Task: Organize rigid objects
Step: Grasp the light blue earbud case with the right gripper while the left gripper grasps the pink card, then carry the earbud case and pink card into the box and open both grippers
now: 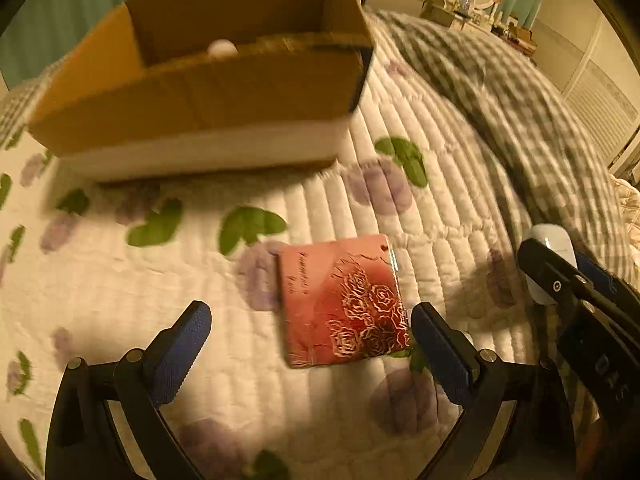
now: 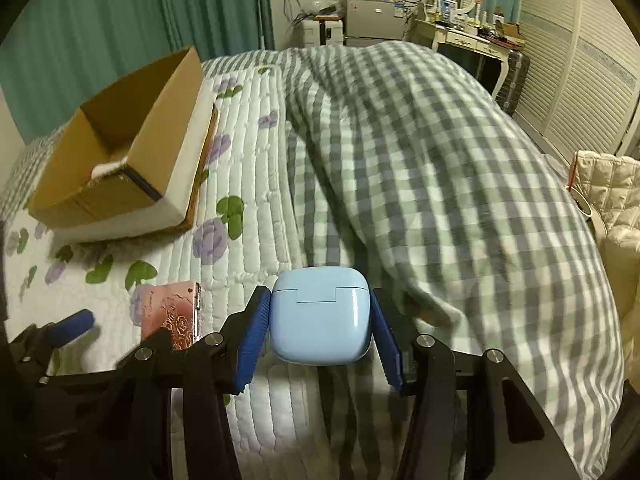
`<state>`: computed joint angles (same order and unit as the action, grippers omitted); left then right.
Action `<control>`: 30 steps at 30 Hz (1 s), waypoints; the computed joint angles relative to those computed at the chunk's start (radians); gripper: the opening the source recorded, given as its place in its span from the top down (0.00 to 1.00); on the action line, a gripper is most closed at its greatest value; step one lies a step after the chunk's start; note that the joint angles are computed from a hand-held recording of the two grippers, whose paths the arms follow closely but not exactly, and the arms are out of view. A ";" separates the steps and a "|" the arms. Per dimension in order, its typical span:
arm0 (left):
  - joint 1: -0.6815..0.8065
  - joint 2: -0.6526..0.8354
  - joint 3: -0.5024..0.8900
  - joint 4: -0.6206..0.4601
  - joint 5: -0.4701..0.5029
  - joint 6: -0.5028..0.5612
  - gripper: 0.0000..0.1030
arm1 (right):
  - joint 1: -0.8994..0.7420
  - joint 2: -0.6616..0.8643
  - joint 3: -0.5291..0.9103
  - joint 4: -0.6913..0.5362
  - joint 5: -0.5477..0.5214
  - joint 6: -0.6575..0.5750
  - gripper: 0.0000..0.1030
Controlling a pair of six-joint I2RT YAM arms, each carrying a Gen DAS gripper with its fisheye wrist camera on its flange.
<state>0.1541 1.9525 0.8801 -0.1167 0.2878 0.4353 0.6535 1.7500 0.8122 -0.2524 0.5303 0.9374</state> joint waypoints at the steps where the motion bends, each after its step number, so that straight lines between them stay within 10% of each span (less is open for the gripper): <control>1: -0.012 0.019 -0.002 0.015 -0.012 -0.007 0.02 | -0.001 0.014 0.007 0.008 -0.003 -0.010 0.52; 6: -0.022 0.051 0.001 0.015 0.017 0.015 0.31 | -0.011 0.056 0.022 0.039 -0.006 -0.036 0.52; 17: 0.175 -0.106 0.062 -0.238 0.214 0.227 0.33 | 0.043 0.025 0.097 -0.059 0.031 -0.010 0.52; 18: 0.201 -0.114 0.068 -0.259 0.242 0.252 0.42 | 0.056 0.018 0.107 -0.071 0.041 -0.005 0.52; 19: 0.226 -0.108 0.093 -0.310 0.273 0.286 0.81 | 0.074 0.018 0.129 -0.096 0.063 -0.001 0.52; 20: 0.242 -0.111 0.096 -0.305 0.256 0.290 0.85 | 0.087 0.023 0.154 -0.129 0.079 0.004 0.52; 30: 0.336 -0.069 0.191 -0.453 0.316 0.481 0.90 | 0.174 0.093 0.282 -0.285 0.124 0.073 0.52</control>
